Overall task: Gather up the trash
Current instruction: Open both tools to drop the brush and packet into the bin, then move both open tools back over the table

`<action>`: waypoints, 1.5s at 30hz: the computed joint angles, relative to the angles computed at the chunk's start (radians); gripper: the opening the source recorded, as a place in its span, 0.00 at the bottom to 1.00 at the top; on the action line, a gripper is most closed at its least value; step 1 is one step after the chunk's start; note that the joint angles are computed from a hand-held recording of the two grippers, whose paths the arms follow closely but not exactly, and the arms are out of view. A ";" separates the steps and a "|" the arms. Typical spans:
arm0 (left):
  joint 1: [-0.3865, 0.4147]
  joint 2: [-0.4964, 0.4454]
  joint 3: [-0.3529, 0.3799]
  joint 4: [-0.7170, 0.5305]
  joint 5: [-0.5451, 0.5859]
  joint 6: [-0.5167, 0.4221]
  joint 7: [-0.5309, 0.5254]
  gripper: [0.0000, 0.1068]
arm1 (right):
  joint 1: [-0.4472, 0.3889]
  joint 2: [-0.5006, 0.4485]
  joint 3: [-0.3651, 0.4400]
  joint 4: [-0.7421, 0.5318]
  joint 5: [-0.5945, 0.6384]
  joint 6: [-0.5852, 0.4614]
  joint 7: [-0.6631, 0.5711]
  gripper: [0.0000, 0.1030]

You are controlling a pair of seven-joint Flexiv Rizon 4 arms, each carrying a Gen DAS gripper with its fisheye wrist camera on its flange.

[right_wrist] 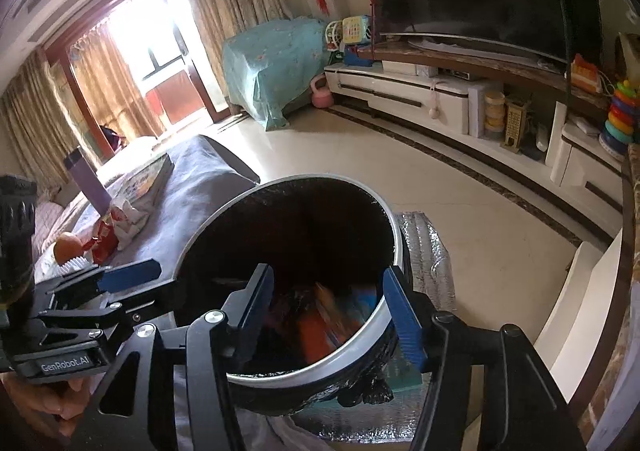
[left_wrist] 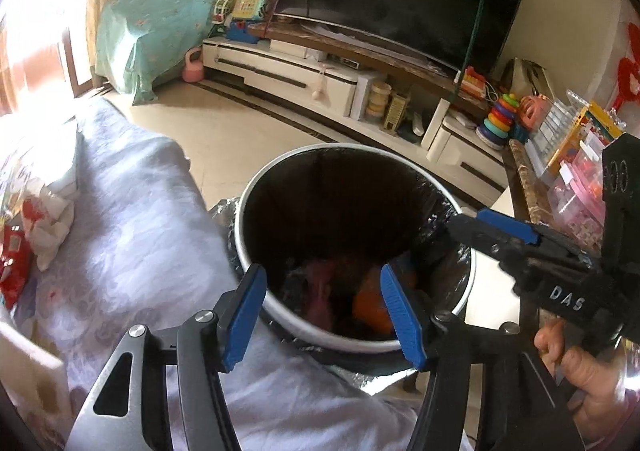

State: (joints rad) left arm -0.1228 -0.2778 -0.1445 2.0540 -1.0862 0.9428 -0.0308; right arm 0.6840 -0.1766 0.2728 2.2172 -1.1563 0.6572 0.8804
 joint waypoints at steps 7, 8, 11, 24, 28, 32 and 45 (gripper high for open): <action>0.022 0.051 0.034 0.073 -0.052 -0.023 0.037 0.56 | 0.022 -0.006 0.006 -0.017 -0.033 -0.022 0.041 0.69; 0.025 0.057 0.041 0.081 -0.054 -0.029 0.039 0.56 | 0.026 -0.011 0.006 -0.022 -0.041 -0.021 0.048 0.70; 0.041 0.085 0.066 0.110 -0.063 -0.058 0.048 0.56 | 0.040 -0.033 0.003 -0.046 -0.062 -0.017 0.057 0.77; 0.165 0.153 0.175 0.178 -0.035 -0.173 0.089 0.56 | 0.114 -0.151 -0.040 -0.181 -0.144 0.031 0.074 0.80; 0.208 0.162 0.201 0.190 -0.030 -0.186 0.099 0.56 | 0.133 -0.191 -0.057 -0.221 -0.166 0.057 0.076 0.80; 0.258 0.161 0.226 0.183 -0.001 -0.209 0.085 0.56 | 0.153 -0.241 -0.076 -0.272 -0.177 0.094 0.061 0.80; 0.373 0.153 0.269 0.158 0.045 -0.239 0.055 0.56 | 0.217 -0.387 -0.153 -0.452 -0.161 0.221 -0.057 0.80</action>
State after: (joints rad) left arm 0.2504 -0.1247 0.1241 2.2118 -1.0411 0.7041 0.0240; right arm 0.9011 -0.5637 0.1200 1.7657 -1.3172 0.8782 0.8236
